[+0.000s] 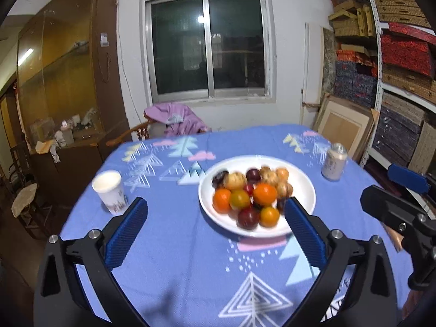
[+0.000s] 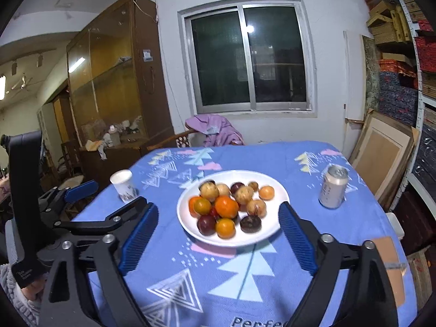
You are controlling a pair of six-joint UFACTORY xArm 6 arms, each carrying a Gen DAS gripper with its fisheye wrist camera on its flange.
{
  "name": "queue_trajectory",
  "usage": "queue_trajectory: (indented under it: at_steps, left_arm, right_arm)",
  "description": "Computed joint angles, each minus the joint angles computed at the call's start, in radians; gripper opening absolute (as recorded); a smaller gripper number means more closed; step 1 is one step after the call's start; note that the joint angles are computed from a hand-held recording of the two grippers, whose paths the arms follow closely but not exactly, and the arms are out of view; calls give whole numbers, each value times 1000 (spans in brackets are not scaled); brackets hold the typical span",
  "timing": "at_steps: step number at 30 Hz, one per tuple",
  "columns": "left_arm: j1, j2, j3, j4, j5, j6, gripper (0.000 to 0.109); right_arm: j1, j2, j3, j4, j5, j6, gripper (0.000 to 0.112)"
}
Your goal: Organize fruits
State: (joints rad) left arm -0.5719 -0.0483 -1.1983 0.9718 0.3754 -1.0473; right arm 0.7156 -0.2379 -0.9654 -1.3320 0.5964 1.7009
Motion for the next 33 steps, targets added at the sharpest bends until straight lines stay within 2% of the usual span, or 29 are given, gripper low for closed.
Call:
queue_trajectory:
  at_steps: [4, 6, 8, 9, 10, 11, 13, 15, 17, 20, 21, 26, 33]
  left_arm:
    - [0, 69, 43, -28, -32, 12, 98]
    - [8, 112, 43, -11, -57, 3, 98]
    - [13, 152, 36, -66, -61, 75, 98]
    - [17, 163, 33, -110, -70, 113, 98]
    - [22, 169, 38, -151, -92, 142, 98]
    - [23, 168, 40, -150, -92, 136, 99]
    - [26, 171, 34, -100, -89, 89, 99]
    - [31, 170, 33, -61, -96, 40, 99]
    - [38, 172, 33, -125, -115, 88, 99]
    - [41, 172, 41, -243, -144, 178, 99]
    - [43, 169, 44, -234, -147, 167, 99]
    - [34, 159, 32, -88, -99, 42, 99]
    - [38, 149, 41, -102, -100, 45, 99]
  right_arm:
    - [-26, 48, 51, -60, -22, 132, 93]
    - [-35, 78, 75, -88, 9, 217, 100]
    - [-39, 125, 62, 35, 54, 158, 100]
    - [-57, 145, 52, 95, 22, 105, 100]
    - [-75, 148, 54, 113, -36, 86, 100]
    - [-80, 150, 56, 103, -51, 97, 100]
    - [-68, 161, 47, 125, -14, 75, 100]
    - [-72, 162, 49, 115, -25, 87, 100]
    - [-91, 160, 53, 101, -67, 109, 100]
    - [-143, 155, 64, 59, -193, 168, 100]
    - [-151, 158, 62, 52, -212, 180, 100]
    - [-126, 161, 48, 39, -164, 173, 100]
    - [-127, 161, 49, 34, -182, 170, 100]
